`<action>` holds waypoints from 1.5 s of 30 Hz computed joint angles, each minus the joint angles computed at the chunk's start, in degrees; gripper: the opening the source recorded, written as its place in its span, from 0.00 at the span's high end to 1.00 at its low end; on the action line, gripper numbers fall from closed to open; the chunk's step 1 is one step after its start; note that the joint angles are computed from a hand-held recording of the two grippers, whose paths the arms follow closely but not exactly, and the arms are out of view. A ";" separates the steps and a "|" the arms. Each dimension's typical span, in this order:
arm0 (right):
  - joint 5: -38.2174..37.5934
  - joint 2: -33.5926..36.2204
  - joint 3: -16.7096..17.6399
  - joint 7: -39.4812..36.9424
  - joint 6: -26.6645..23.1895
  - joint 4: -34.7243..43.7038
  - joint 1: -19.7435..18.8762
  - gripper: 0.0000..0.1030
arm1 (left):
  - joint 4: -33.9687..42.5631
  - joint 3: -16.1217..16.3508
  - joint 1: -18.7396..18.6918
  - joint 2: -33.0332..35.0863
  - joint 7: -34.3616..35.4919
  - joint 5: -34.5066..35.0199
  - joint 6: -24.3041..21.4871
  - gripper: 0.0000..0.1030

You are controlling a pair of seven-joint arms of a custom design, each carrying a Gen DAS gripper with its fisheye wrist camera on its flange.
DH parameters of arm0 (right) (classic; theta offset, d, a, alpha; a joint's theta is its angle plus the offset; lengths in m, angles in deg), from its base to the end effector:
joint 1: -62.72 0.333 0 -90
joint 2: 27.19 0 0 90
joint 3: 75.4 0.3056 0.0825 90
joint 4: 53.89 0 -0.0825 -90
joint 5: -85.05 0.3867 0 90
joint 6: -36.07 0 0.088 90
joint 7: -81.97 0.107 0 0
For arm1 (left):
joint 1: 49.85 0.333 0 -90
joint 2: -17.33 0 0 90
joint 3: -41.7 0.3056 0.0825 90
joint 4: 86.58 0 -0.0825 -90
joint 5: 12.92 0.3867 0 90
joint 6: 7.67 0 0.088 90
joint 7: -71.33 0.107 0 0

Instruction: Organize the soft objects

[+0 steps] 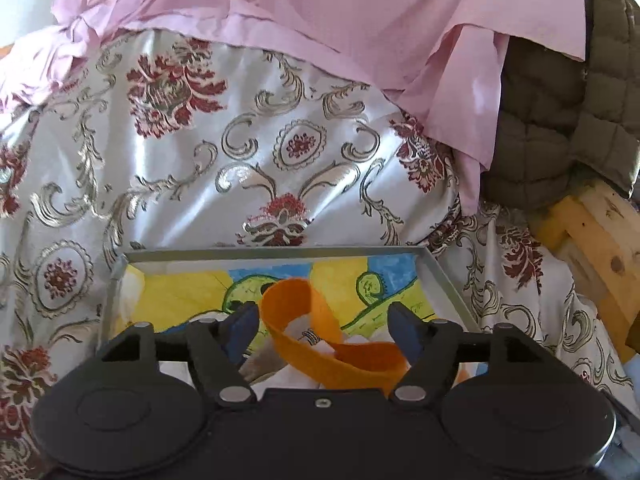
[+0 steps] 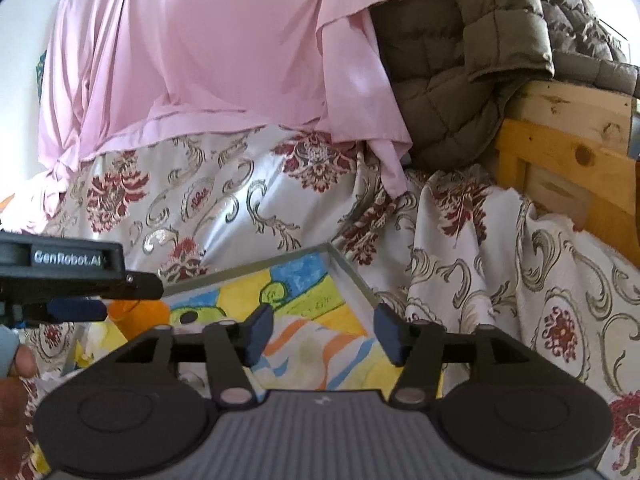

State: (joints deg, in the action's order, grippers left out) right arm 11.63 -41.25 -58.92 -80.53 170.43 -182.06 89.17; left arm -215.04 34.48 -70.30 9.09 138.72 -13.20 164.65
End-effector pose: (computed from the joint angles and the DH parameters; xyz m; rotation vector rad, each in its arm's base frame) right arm 0.3840 0.3478 0.5022 -1.2892 1.7461 -0.9947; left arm 0.4879 -0.2586 0.5270 -1.7349 1.9010 -1.1747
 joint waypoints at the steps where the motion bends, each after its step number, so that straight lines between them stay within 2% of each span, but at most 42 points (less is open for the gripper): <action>1: -0.14 -0.53 0.03 0.52 0.01 -0.24 0.02 0.28 | -0.28 -0.29 0.35 -0.48 -0.56 0.73 0.03 0.26; 6: 0.12 -3.83 0.70 2.94 -0.21 -1.63 -0.18 0.18 | -2.93 -0.95 1.49 -4.49 -4.46 5.94 0.88 0.19; 16: 2.73 -12.10 4.42 6.23 -2.38 -4.85 -0.35 0.06 | -10.47 -0.76 2.43 -16.55 -12.65 16.76 1.78 0.10; 22: 5.74 -14.60 8.29 4.78 -7.42 -4.99 1.33 0.02 | -15.93 0.83 1.08 -25.75 -16.00 19.90 0.17 0.07; 34: 7.38 -16.93 15.15 1.34 -19.44 -4.19 6.51 0.00 | -27.07 1.33 -0.64 -44.76 -19.85 23.59 -4.16 0.02; 45: 7.89 -16.20 18.17 2.29 -26.16 -4.02 11.19 0.00 | -34.33 0.55 -1.76 -57.16 -21.52 24.97 -8.75 0.01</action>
